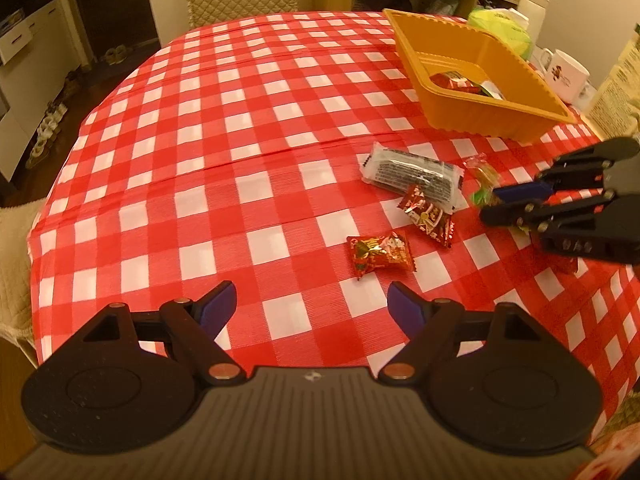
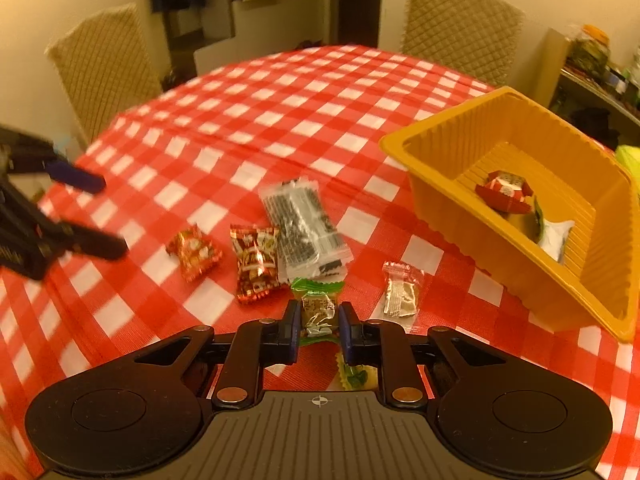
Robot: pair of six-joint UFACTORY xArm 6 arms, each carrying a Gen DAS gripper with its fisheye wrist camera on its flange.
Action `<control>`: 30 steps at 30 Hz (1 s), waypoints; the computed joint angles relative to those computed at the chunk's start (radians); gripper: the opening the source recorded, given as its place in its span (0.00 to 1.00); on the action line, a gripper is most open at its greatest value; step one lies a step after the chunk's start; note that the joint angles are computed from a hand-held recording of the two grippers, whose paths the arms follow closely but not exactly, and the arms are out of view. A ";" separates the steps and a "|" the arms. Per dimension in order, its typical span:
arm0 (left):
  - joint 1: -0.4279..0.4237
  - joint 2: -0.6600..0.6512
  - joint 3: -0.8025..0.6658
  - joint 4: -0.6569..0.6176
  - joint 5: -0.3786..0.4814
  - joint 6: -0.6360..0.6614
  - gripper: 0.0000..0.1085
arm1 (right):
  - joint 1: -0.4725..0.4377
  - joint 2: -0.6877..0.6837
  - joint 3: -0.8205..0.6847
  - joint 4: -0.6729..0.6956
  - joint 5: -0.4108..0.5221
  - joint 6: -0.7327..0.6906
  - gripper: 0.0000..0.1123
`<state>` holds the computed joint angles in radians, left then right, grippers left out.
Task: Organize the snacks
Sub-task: 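Grasp the green candy packet with the right tool while the left tool grasps the red candy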
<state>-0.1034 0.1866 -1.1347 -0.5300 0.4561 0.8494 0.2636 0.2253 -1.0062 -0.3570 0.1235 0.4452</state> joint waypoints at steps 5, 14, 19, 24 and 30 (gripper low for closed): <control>-0.018 0.018 -0.001 -0.010 -0.021 0.059 0.75 | -0.015 -0.057 0.032 -0.119 -0.026 0.213 0.18; -0.063 0.094 -0.042 -0.022 -0.065 0.183 0.71 | -0.051 -0.186 0.118 -0.295 -0.022 0.530 0.18; -0.082 0.123 -0.066 -0.069 -0.081 0.261 0.65 | -0.061 -0.256 0.171 -0.382 0.020 0.655 0.18; -0.084 0.143 -0.105 -0.080 -0.038 0.279 0.55 | -0.064 -0.315 0.218 -0.431 0.057 0.739 0.18; -0.092 0.145 -0.119 -0.081 -0.004 0.284 0.36 | -0.061 -0.358 0.247 -0.465 0.091 0.798 0.18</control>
<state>-0.1956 0.3318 -1.2540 -0.6110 0.4519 1.1333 0.2023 -0.1325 -0.7592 -0.8221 0.2146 1.2432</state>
